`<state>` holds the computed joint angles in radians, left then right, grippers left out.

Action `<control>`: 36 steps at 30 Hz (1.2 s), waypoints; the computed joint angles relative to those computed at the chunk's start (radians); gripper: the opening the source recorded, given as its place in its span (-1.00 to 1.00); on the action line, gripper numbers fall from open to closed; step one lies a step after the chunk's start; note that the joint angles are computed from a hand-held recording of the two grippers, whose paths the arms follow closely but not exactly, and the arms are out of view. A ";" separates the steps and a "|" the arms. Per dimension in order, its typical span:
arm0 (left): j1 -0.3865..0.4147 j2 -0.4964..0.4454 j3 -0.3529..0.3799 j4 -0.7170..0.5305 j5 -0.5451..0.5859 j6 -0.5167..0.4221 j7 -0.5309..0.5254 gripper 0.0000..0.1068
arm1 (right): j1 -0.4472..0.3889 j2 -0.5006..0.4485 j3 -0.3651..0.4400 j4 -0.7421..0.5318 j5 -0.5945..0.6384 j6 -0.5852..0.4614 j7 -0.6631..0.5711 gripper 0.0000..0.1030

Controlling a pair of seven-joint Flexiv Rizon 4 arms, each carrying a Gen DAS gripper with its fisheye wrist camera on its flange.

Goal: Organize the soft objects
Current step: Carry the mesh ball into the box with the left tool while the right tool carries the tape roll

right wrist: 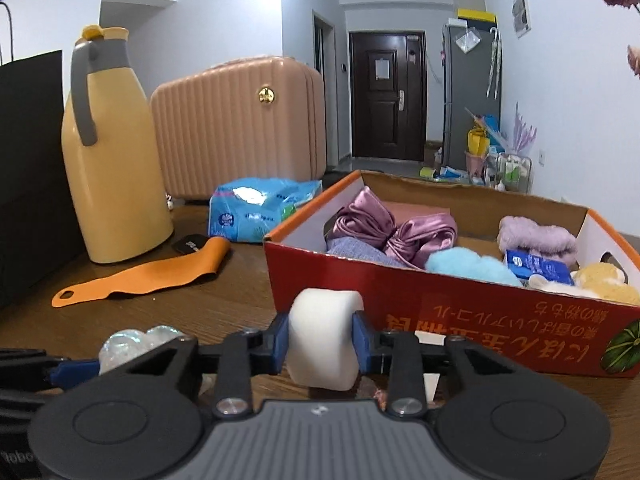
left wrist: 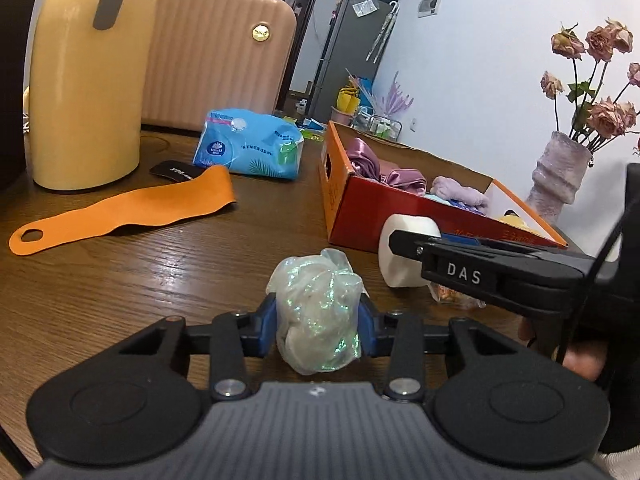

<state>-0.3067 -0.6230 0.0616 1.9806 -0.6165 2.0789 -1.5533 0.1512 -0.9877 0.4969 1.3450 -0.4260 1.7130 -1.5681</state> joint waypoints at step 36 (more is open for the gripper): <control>-0.239 0.060 -0.132 -0.072 -0.306 0.208 0.477 -0.26 | -0.353 0.409 -0.197 0.655 -0.334 0.564 0.448 -0.43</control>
